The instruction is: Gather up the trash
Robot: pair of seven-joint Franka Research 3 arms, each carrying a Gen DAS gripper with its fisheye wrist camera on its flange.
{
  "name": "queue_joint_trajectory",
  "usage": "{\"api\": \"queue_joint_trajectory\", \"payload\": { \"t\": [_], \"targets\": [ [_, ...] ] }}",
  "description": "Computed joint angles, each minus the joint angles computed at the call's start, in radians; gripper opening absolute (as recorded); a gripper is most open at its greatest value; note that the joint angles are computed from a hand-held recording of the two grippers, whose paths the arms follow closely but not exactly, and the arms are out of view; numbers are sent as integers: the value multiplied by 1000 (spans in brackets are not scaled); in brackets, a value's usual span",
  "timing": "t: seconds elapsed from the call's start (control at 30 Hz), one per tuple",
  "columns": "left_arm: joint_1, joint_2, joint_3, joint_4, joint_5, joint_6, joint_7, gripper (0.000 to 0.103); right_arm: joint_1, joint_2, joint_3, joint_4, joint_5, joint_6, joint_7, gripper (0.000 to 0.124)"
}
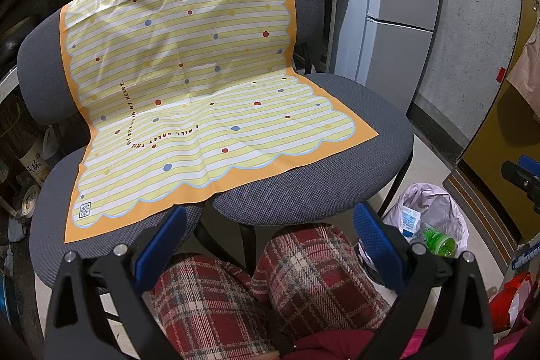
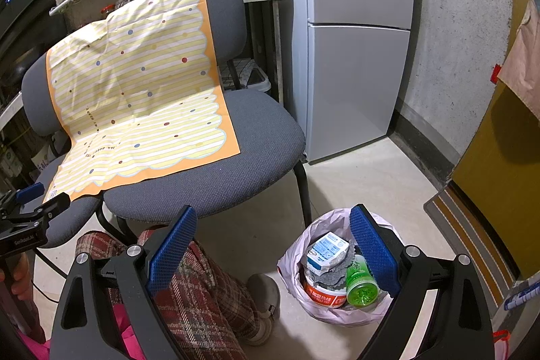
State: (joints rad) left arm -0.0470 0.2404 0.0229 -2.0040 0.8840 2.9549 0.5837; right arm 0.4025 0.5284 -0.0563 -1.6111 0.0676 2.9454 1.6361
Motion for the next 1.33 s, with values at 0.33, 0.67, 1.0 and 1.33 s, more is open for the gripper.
{"api": "queue_joint_trajectory", "payload": {
  "t": [0.33, 0.67, 1.0, 1.33],
  "targets": [
    [2, 1, 0, 0, -12, 2, 15, 96, 1, -1, 0, 0, 2, -1, -2, 91],
    [1, 1, 1, 1, -14, 2, 17, 96, -2, 0, 1, 0, 4, 0, -6, 91],
    [-13, -1, 17, 0, 29, 6, -18, 96, 6, 3, -9, 2, -2, -4, 9, 91],
    [29, 19, -1, 1, -60, -14, 47, 96, 0, 70, 13, 98, 7, -47, 10, 91]
  ]
}}
